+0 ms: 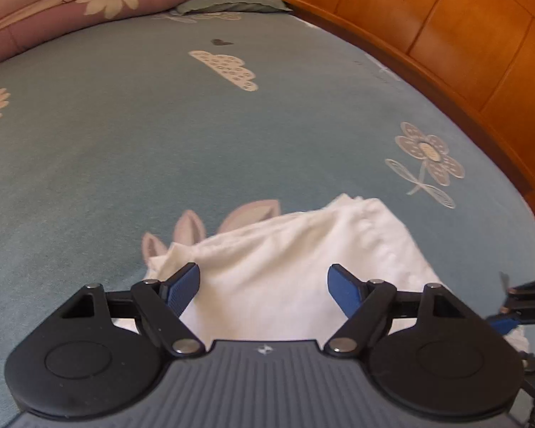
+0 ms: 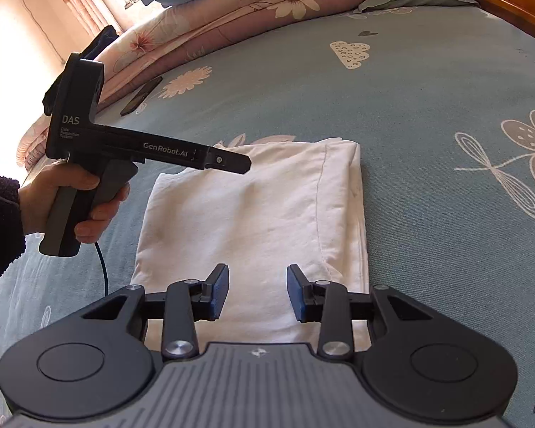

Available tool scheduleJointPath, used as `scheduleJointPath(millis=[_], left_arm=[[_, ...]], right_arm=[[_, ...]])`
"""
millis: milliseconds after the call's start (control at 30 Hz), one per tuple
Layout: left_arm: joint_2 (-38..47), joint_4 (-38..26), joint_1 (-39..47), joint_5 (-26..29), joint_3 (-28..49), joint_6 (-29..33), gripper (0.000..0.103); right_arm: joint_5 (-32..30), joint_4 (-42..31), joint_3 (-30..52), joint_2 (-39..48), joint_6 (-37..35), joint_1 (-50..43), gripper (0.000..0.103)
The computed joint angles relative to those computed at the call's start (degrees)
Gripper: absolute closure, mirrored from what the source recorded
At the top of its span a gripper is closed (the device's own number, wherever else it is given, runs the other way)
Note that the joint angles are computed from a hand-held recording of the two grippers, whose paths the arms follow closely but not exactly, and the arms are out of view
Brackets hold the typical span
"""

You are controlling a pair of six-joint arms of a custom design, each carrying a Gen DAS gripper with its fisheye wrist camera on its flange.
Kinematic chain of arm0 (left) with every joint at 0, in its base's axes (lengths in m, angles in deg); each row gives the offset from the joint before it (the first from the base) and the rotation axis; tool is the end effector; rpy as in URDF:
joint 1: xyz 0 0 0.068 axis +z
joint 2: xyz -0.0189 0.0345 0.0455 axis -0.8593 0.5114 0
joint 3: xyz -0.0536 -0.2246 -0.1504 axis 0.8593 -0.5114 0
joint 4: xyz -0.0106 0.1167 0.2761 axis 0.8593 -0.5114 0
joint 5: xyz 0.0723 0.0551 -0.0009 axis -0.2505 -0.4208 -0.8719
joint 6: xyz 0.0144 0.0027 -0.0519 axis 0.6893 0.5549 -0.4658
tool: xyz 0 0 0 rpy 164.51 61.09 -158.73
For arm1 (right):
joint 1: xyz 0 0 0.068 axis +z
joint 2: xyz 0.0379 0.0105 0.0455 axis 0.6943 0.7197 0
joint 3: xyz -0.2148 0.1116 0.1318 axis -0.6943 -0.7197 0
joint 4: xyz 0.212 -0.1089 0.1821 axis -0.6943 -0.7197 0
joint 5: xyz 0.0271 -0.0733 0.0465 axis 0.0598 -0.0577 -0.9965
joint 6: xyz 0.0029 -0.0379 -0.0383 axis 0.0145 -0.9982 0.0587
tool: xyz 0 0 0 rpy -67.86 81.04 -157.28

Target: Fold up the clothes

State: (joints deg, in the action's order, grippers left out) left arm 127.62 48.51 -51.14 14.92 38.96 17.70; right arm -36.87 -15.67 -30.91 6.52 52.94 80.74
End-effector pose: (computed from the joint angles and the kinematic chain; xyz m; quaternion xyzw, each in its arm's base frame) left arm 0.3493 0.0301 0.1943 0.2758 0.9040 -0.1942 0.2628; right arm 0.1384 0.0969 0.1951 0.0620 0.9305 0.1711 0.3178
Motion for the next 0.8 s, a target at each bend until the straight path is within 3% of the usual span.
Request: scheduleJointPath(millis=[33,133,300,433,667,800], left_arm=[[-0.9,2.9,0.2,-1.4,-0.9,-2.7,0.027],[-3.1,0.0,2.7,1.6,0.9,-3.7,0.025],[-10.9,-16.8,6.9,4.5,0.5,6.4,0.025],[-15.7,-28.6,10.5,3.4,-3.5,6.5,0.024],[-26.0,-33.2,14.8,0.4,-16.3,4.6,0.024],[-29.7,-32.9,16.8,1.2,-18.9,5.0,0.023]], right_arm=[[0.2,-1.0,-0.1,-1.2,0.1,-0.5,0.063],[0.6,-4.0,-0.2,-4.6,0.2,-2.5,0.062],[-5.4,-0.8,-0.7,-3.6,0.4,-6.8,0.055],[-8.7,2.1,-1.5,1.7,3.1,-9.2,0.053],[-7.2,3.4,-1.0,5.6,5.3,-7.6,0.051],[-8.2,3.6,-1.5,4.7,5.3,-8.4,0.051]])
